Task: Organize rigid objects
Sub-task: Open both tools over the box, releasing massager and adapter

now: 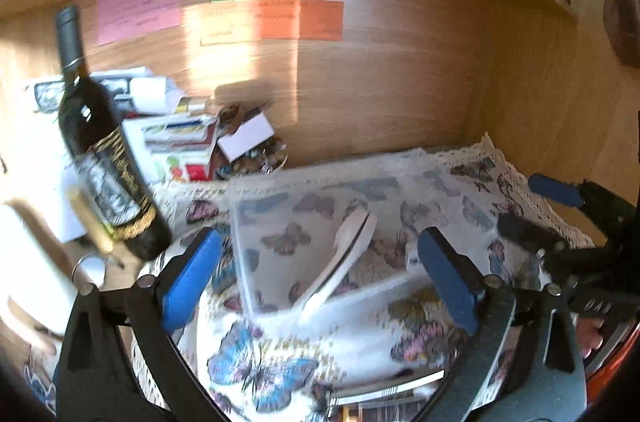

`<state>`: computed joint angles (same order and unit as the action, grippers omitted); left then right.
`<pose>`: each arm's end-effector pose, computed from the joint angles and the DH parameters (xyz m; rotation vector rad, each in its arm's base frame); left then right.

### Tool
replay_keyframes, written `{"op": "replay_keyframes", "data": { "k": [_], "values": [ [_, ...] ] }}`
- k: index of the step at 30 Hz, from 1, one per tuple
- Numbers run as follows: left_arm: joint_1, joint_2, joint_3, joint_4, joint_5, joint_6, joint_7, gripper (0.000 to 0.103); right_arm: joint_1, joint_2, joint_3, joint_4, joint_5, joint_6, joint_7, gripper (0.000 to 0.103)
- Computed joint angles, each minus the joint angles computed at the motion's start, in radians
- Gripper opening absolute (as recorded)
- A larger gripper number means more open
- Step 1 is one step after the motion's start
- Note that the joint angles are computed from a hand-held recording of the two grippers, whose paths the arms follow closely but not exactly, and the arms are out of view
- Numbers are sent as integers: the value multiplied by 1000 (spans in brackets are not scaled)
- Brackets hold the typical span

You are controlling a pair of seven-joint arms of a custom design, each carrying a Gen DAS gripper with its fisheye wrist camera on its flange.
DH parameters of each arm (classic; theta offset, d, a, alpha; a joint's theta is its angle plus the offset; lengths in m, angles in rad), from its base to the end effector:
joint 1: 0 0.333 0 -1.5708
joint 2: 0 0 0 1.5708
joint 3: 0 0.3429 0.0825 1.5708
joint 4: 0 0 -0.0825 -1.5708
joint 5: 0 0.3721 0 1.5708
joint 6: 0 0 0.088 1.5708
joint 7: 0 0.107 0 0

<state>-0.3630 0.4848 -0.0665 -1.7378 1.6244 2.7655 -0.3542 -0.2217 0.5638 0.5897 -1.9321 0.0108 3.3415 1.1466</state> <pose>0.6052 -0.3174 0.3579 -1.7048 1.5698 -0.8955 0.6550 0.1817 0.3780 -1.9678 1.0963 -0.6136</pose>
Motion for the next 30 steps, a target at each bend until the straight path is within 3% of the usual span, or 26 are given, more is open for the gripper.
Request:
{"op": "replay_keyframes", "data": {
  "k": [4,7,14,22,30],
  "values": [
    [0,-19,-10,-62,-3,4,-14,102,-42,-30,29,-72,-13,26,27,75],
    [-3,-20,-22,-98,-25,-3,-9,102,-34,-47,8,-115,-24,35,58,76],
    [-24,-1,-38,-150,-45,-1,-16,102,-54,-60,5,-187,-33,-13,102,76],
    [-45,53,-33,-142,-107,79,25,102,-90,-62,41,-245,17,-57,70,76],
    [-88,109,-1,-96,-173,101,78,102,-61,-65,24,-253,100,-87,2,76]
  ]
}}
